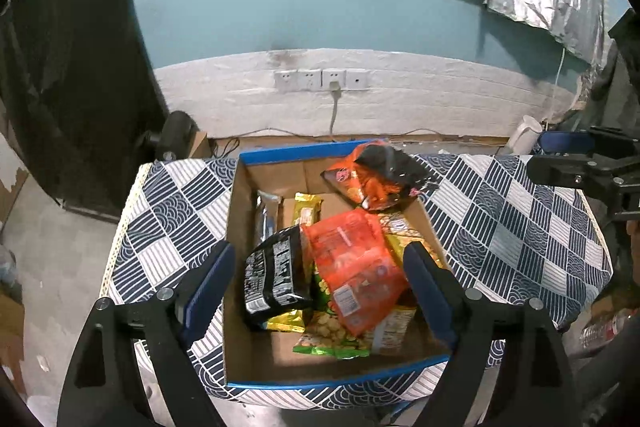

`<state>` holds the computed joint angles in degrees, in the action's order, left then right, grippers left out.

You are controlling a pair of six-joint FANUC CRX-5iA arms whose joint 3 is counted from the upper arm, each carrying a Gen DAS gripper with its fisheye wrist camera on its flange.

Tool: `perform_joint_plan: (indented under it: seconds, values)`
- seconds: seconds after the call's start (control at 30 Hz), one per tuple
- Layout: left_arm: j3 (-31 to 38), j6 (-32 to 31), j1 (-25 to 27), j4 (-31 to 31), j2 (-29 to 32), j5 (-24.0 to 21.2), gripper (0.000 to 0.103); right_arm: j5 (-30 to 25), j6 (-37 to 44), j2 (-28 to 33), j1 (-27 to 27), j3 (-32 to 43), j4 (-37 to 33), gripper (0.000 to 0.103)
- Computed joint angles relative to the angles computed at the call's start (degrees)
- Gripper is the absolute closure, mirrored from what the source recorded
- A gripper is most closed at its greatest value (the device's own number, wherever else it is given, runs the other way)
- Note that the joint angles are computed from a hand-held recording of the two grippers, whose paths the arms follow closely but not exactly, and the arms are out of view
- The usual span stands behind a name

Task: Organize snacks

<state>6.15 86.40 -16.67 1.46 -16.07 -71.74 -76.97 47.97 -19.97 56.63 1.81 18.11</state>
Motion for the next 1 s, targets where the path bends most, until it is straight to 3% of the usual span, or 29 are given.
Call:
perform_joint_plan:
  seconds: [0.37,1.0]
  values:
    - [3.2,2.6,-4.4,-3.1,1.7,-1.0,0.012,-0.9,-3.7,-5.7,4.7,-5.5,6.6,0.027]
    - [7.1,5.4,-11.0,-7.7,5.4,-2.1,0.011,-1.9,-5.5,-10.2,4.2,-9.0,7.6,0.027]
